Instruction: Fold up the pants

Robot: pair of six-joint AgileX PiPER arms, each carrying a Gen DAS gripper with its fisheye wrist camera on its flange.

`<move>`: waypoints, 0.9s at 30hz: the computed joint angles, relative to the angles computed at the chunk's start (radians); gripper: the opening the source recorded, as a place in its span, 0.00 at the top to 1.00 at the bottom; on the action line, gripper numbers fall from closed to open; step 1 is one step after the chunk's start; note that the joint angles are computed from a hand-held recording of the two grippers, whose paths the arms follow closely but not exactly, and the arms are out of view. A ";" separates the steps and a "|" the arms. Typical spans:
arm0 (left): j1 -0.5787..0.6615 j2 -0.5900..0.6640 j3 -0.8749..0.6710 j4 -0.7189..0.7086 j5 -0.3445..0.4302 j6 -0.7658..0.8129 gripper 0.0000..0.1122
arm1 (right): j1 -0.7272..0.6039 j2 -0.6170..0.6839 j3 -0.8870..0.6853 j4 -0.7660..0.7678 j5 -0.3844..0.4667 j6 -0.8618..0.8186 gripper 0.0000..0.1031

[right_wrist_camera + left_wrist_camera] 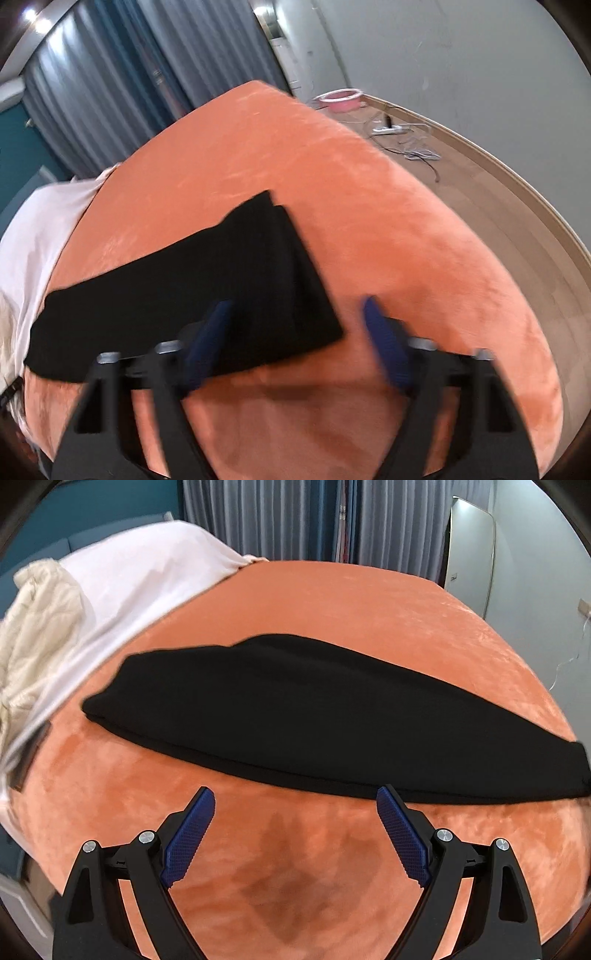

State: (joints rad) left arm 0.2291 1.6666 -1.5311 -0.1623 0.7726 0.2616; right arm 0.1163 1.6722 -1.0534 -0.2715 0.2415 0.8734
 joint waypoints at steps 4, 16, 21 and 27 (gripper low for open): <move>0.048 -0.004 0.008 0.035 -0.010 -0.008 0.23 | -0.003 0.007 -0.002 0.167 -0.023 -0.129 0.79; 0.308 0.096 -0.100 -0.264 0.141 0.229 0.23 | 0.310 0.086 -0.392 -0.165 0.215 0.238 0.80; 0.361 0.150 -0.210 -0.261 0.181 0.310 0.23 | 0.362 0.145 -0.481 -0.299 0.343 0.405 0.80; 0.375 0.274 -0.402 -0.193 0.154 0.311 0.23 | 0.291 0.135 -0.409 -0.338 0.648 0.454 0.73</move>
State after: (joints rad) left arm 0.6037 1.9407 -1.9335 -0.3548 0.9264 0.5731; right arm 0.4076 1.8070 -1.4620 -0.6099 0.8891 1.3272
